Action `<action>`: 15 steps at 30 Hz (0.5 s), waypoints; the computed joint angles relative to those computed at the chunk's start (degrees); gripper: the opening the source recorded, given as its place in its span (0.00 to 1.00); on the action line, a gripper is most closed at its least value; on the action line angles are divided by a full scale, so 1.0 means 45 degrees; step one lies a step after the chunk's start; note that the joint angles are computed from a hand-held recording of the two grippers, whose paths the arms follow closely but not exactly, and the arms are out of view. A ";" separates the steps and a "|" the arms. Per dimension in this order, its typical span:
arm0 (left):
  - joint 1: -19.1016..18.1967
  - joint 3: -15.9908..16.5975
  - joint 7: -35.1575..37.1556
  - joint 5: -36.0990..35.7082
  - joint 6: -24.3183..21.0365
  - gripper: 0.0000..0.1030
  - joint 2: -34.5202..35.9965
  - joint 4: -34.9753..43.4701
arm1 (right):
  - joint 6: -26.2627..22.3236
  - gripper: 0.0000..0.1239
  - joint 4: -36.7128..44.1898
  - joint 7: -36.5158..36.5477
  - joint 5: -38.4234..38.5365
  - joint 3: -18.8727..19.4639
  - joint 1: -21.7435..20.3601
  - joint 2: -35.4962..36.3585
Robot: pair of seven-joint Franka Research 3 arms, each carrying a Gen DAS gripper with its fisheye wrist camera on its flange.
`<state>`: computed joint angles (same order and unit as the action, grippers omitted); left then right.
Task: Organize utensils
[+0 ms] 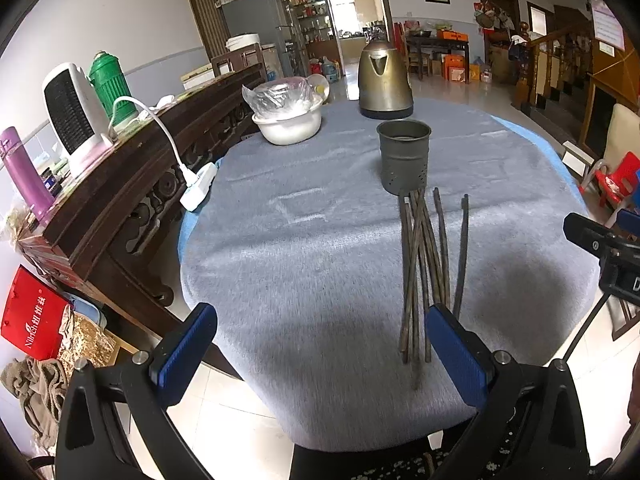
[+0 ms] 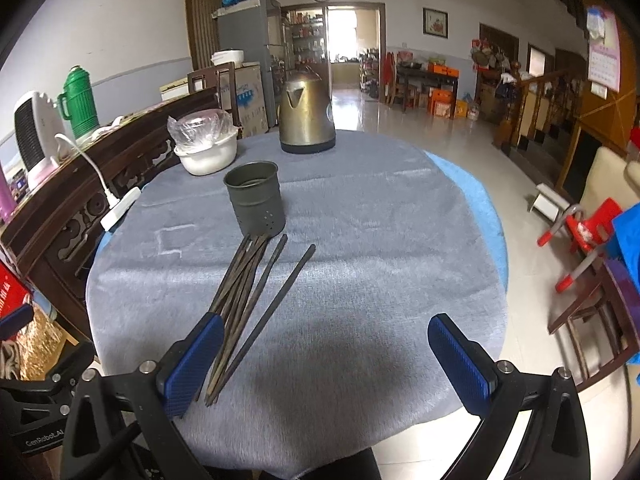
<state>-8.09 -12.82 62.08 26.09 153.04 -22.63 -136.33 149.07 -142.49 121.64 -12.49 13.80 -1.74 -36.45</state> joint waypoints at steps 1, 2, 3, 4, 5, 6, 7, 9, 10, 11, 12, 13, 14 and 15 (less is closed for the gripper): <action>0.0006 0.0031 0.0049 -0.0039 -0.0020 1.00 0.0228 0.0161 | 0.0042 0.83 0.0109 -0.0020 0.0046 -0.0064 -0.0013 0.0227; 0.0019 0.0044 0.0066 -0.0043 -0.0011 1.00 0.0381 0.0258 | 0.0173 0.83 0.0195 -0.0089 0.0117 -0.0181 0.0019 0.0470; 0.0019 0.0079 0.0125 -0.0075 0.0005 1.00 0.0597 0.0399 | 0.0314 0.83 0.0258 -0.0192 0.0216 -0.0321 0.0083 0.0675; -0.0035 0.0180 0.0295 -0.0229 0.0001 1.00 0.0872 0.0594 | 0.0467 0.83 0.0331 -0.0333 0.0382 -0.0496 0.0194 0.0892; -0.0132 0.0323 0.0536 -0.0499 0.0007 1.00 0.1100 0.0751 | 0.0670 0.83 0.0472 -0.0620 0.0681 -0.0796 0.0398 0.1253; -0.0288 0.0528 0.0912 -0.0965 -0.0028 1.00 0.1397 0.0976 | 0.0805 0.83 0.0620 -0.0888 0.1010 -0.1059 0.0589 0.1576; -0.0401 0.0716 0.1305 -0.1461 -0.0107 1.00 0.1782 0.1294 | 0.0958 0.83 0.0760 -0.1171 0.1409 -0.1344 0.0797 0.1900; -0.0461 0.0895 0.1865 -0.2207 -0.0229 1.00 0.2417 0.1842 | 0.1270 0.79 0.1215 -0.2061 0.2849 -0.2249 0.1491 0.2798; -0.0489 0.0981 0.2179 -0.2675 -0.0281 1.00 0.2763 0.2132 | 0.1275 0.71 0.1461 -0.2359 0.3369 -0.2474 0.1641 0.3183; -0.0492 0.1080 0.2536 -0.3238 -0.0448 1.00 0.3264 0.2602 | 0.1034 0.66 0.1929 -0.2875 0.4206 -0.2895 0.1953 0.3768; -0.0434 0.1062 0.2687 -0.3545 -0.0580 1.00 0.3608 0.2920 | 0.0839 0.53 0.2278 -0.3339 0.4890 -0.3148 0.2146 0.4198; -0.0384 0.1076 0.2947 -0.4000 -0.0745 1.00 0.3983 0.3293 | 0.0536 0.42 0.2717 -0.3852 0.5633 -0.3401 0.2321 0.4715; -0.0333 0.1089 0.3300 -0.4603 -0.0928 0.99 0.4386 0.3716 | 0.0261 0.39 0.3091 -0.4135 0.6023 -0.3459 0.2310 0.5154; -0.0257 0.1053 0.3554 -0.5038 -0.1071 0.98 0.4718 0.4073 | -0.0079 0.38 0.3553 -0.4271 0.6306 -0.3473 0.2244 0.5673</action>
